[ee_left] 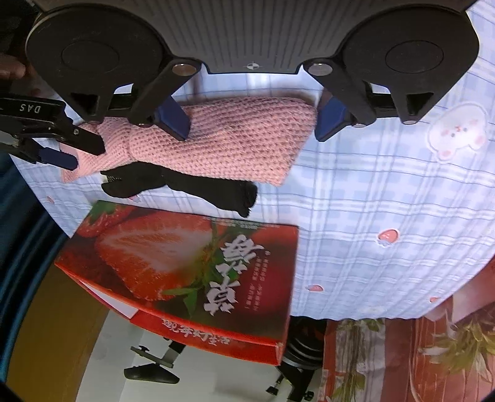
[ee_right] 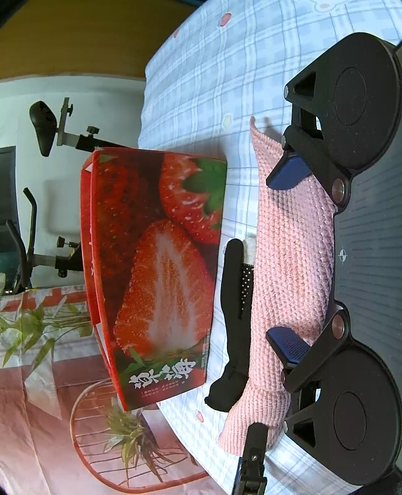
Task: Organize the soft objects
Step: 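Close both tools on the pink knit towel, then lift the pink towel with both tools and carry it into the box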
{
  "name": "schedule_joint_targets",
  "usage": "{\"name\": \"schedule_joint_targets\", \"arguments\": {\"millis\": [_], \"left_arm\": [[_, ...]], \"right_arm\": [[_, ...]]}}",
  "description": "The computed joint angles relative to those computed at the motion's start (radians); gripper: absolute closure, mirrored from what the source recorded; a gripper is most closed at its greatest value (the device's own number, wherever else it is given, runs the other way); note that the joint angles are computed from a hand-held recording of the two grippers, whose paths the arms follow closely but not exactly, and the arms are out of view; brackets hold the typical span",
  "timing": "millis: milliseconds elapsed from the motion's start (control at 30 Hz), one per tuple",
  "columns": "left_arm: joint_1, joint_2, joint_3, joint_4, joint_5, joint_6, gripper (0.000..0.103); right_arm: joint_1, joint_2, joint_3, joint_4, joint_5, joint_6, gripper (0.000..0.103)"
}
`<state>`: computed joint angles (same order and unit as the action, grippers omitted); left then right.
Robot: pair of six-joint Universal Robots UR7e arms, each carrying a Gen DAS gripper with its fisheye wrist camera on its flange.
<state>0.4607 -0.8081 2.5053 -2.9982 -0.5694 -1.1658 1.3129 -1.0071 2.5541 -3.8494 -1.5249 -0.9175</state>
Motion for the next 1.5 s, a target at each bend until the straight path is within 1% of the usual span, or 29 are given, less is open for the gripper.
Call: {"name": "schedule_joint_targets", "arguments": {"millis": [100,167,200,267,300,333,400,467,500,567,633,733,867,967,1000,1067,1133,1167,1233,1267,1333,1367,1433,1467,1500], "left_arm": [[0.001,0.011,0.0,-0.021,0.004,0.004,0.014],[0.002,0.018,0.004,-0.046,0.005,0.01,0.015],[0.0,0.021,0.006,-0.052,0.007,0.006,0.015],[-0.011,0.015,0.009,-0.032,0.019,-0.008,0.016],[-0.018,0.012,0.008,-0.014,0.03,-0.017,0.016],[-0.026,0.009,0.007,0.003,0.042,-0.026,0.016],[-0.039,0.006,0.004,0.035,0.066,-0.039,0.016],[-0.043,0.012,0.0,0.03,0.076,-0.017,0.016],[-0.038,0.018,-0.001,0.009,0.07,0.006,0.016],[-0.02,0.045,0.005,-0.11,0.032,0.085,0.017],[-0.006,0.071,0.01,-0.203,0.008,0.129,0.017],[-0.004,0.087,0.011,-0.234,0.008,0.151,0.019],[-0.006,0.091,0.02,-0.262,0.005,0.148,0.022],[-0.006,0.091,0.023,-0.272,-0.001,0.153,0.027],[-0.006,0.091,0.023,-0.278,-0.005,0.159,0.03],[-0.007,0.09,0.022,-0.284,-0.014,0.166,0.035],[-0.007,0.089,0.023,-0.291,-0.021,0.176,0.04],[-0.008,0.089,0.024,-0.297,-0.025,0.182,0.043],[-0.009,0.09,0.027,-0.315,-0.035,0.198,0.051],[-0.011,0.09,0.029,-0.322,-0.039,0.203,0.052],[-0.014,0.091,0.031,-0.331,-0.046,0.209,0.059],[-0.016,0.091,0.033,-0.335,-0.049,0.211,0.061],[-0.023,0.09,0.039,-0.344,-0.052,0.214,0.07],[-0.028,0.088,0.043,-0.347,-0.05,0.212,0.073],[-0.035,0.087,0.048,-0.352,-0.046,0.208,0.077]], "right_arm": [[-0.001,-0.002,-0.001,0.008,-0.001,0.004,0.009],[0.002,0.003,-0.002,0.001,-0.008,0.006,0.008],[0.005,0.007,-0.002,-0.006,-0.014,0.009,0.005],[0.007,0.017,-0.001,-0.033,-0.019,0.011,0.004],[0.003,0.019,0.004,-0.048,-0.008,0.007,0.003],[-0.003,0.024,0.011,-0.07,0.006,0.0,0.003],[-0.007,0.044,0.02,-0.134,0.011,-0.003,0.001],[-0.005,0.054,0.02,-0.163,0.005,0.006,0.0],[-0.004,0.051,0.017,-0.152,0.0,0.009,0.0],[0.004,0.044,0.009,-0.126,-0.022,0.014,0.0],[0.017,0.04,-0.002,-0.093,-0.051,0.021,0.0],[0.021,0.026,-0.011,-0.044,-0.064,0.031,0.0],[0.02,0.02,-0.011,-0.027,-0.063,0.035,0.0],[0.028,0.02,-0.014,-0.016,-0.074,0.028,0.0],[0.03,0.016,-0.015,-0.005,-0.076,0.026,0.0],[0.029,0.006,-0.013,0.019,-0.072,0.022,0.002],[0.024,-0.011,-0.007,0.043,-0.059,0.015,0.013],[0.022,-0.021,-0.005,0.062,-0.052,0.02,0.015],[0.021,-0.043,0.0,0.098,-0.044,0.027,0.028],[0.021,-0.059,0.001,0.126,-0.04,0.031,0.032],[0.022,-0.078,0.005,0.163,-0.031,0.038,0.048],[0.023,-0.084,0.008,0.175,-0.028,0.04,0.05],[0.027,-0.089,0.014,0.185,-0.028,0.042,0.063],[0.028,-0.095,0.017,0.195,-0.026,0.042,0.066],[0.033,-0.104,0.019,0.209,-0.027,0.047,0.071]]}}
